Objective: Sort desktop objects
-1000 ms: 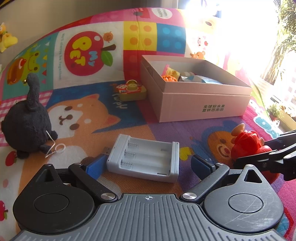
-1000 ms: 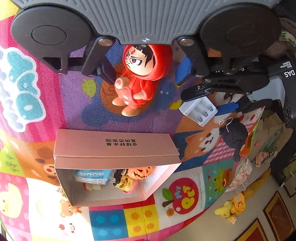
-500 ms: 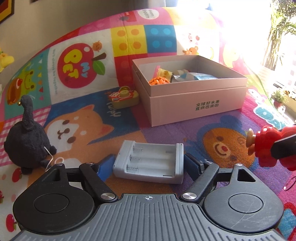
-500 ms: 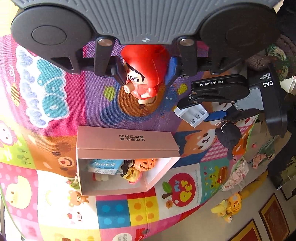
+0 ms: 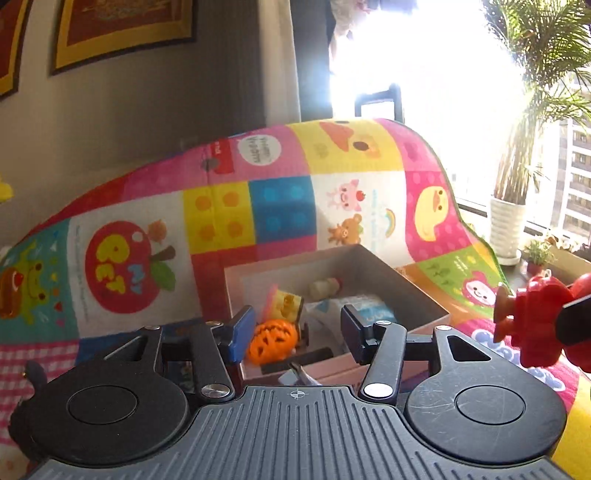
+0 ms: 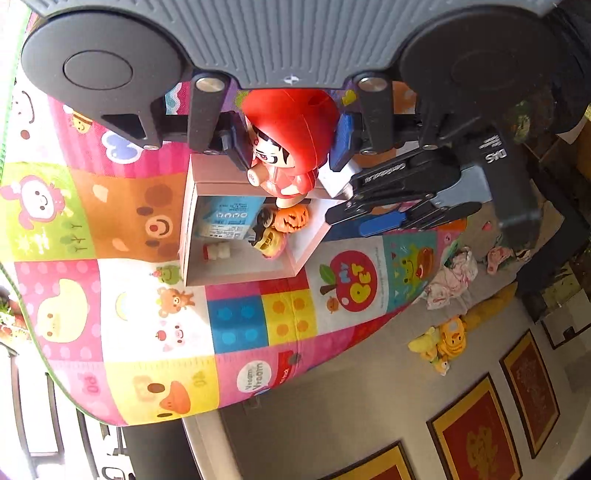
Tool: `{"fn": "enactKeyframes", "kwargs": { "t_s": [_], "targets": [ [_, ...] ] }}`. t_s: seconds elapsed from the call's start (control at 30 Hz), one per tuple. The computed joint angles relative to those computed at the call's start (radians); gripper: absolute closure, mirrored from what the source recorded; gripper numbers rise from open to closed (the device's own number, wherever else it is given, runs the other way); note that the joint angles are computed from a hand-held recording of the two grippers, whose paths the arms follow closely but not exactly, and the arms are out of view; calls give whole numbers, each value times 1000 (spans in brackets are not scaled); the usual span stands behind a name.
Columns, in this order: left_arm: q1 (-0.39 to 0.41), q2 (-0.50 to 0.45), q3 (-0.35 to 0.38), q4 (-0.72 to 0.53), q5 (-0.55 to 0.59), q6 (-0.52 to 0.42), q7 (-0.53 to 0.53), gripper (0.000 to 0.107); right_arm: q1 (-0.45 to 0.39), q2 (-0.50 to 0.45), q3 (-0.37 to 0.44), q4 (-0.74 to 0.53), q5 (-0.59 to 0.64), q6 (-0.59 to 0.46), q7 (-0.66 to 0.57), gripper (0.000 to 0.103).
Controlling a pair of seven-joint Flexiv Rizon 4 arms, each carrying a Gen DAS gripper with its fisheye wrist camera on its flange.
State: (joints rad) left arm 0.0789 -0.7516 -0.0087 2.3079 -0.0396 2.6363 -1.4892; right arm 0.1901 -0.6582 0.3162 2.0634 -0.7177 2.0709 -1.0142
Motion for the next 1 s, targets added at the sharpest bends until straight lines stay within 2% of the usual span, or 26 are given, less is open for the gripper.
{"fn": "enactKeyframes", "kwargs": {
  "t_s": [0.13, 0.2, 0.27, 0.33, 0.4, 0.43, 0.57, 0.67, 0.73, 0.87, 0.93, 1.0],
  "targets": [
    [61, 13, -28, -29, 49, -52, -54, 50, 1, -9, -8, 5, -7, -19, -8, 57],
    [66, 14, -14, -6, 75, -30, -58, 27, 34, -20, -32, 3, 26, -38, -26, 57],
    [64, 6, 0, 21, 92, -9, -49, 15, 46, -45, -30, -12, 44, -79, -29, 57],
    [92, -7, -1, 48, 159, -16, -43, 13, 59, -69, -25, -23, 61, -111, -43, 57],
    [103, -26, -3, 69, 193, -19, -35, 12, 140, -72, -83, -19, 130, -110, -92, 57],
    [103, -33, -3, 77, 196, -24, -30, 11, 187, -73, -117, -15, 169, -108, -121, 57],
    [90, -58, -9, 71, 170, -32, -15, 10, 283, -72, -177, -9, 276, -107, -205, 57],
    [127, -65, -50, 40, 216, -70, -48, 9, 349, -66, -223, 5, 365, -80, -268, 57],
    [112, -82, -55, 13, 218, -78, -43, 9, 369, -62, -233, 9, 403, -84, -301, 56],
    [51, -111, -41, -22, 141, -122, -11, 10, 396, -56, -248, 24, 459, -76, -360, 52],
    [40, -119, -39, -29, 119, -150, -2, 22, 420, -57, -265, 30, 497, -65, -388, 46],
    [19, -122, -26, -26, 86, -159, 11, 48, 426, -59, -266, 29, 519, -64, -406, 41]
  ]
}}
